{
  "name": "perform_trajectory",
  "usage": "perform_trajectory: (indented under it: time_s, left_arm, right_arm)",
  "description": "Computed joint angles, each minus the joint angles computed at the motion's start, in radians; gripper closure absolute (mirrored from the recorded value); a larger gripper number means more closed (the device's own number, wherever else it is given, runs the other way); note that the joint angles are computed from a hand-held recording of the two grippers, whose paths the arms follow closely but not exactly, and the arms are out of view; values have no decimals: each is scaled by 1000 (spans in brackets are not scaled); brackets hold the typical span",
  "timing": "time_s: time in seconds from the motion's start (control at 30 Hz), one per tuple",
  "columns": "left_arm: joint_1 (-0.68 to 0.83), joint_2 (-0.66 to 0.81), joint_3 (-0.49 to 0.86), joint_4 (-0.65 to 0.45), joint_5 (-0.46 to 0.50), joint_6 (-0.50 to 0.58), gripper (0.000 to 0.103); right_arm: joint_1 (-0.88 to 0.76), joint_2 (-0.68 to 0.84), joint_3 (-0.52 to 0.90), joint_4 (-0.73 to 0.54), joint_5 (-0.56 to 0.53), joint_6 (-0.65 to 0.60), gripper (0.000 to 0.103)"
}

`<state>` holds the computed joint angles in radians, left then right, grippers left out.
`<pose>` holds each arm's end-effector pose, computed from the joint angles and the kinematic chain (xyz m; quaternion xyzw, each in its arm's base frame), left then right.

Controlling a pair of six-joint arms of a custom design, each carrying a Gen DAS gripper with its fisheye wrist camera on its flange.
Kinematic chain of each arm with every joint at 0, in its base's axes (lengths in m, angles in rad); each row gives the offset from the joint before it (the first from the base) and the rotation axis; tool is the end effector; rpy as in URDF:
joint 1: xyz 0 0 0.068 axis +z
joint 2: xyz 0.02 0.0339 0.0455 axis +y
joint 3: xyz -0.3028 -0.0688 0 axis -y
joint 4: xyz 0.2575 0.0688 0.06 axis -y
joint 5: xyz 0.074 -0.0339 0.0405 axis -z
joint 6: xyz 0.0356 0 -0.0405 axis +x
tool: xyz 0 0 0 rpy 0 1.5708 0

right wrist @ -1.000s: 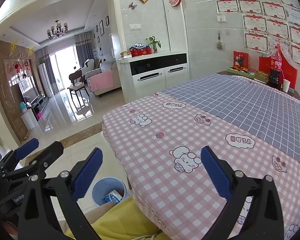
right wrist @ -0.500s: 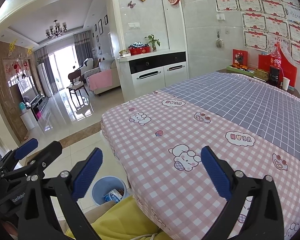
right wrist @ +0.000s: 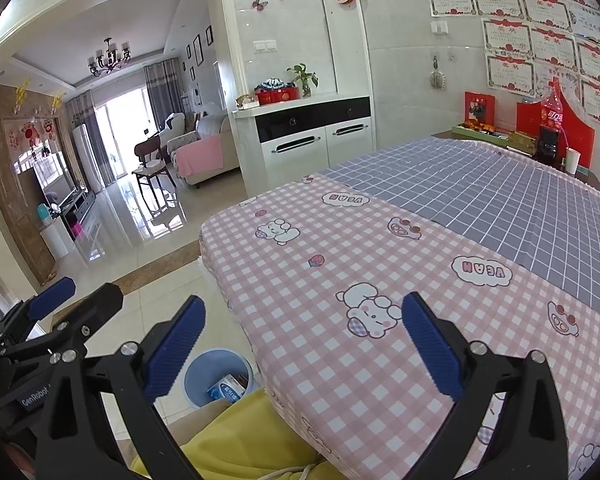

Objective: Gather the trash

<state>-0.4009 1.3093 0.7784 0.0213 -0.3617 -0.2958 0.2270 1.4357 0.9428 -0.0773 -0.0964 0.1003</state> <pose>0.2699 -0.1007 0.2750 -0.0463 0.8520 -0.0241 0.5209 0.3174 0.0768 0.2855 -0.0785 0.8732 0.1198 0.4658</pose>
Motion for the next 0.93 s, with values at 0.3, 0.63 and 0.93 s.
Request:
perform_trajectory:
  time_s: [0.3, 0.63, 0.93]
  left_arm:
    - [6, 13, 18, -20, 11, -4, 10]
    - [13, 16, 16, -20, 10, -7, 10]
    - [18, 14, 12, -16, 23, 0, 8]
  right_arm:
    - [-4, 5, 1, 1, -3, -1, 6]
    - [-9, 15, 1, 6, -2, 3, 6]
    - [-10, 21, -2, 10, 2, 0, 6]
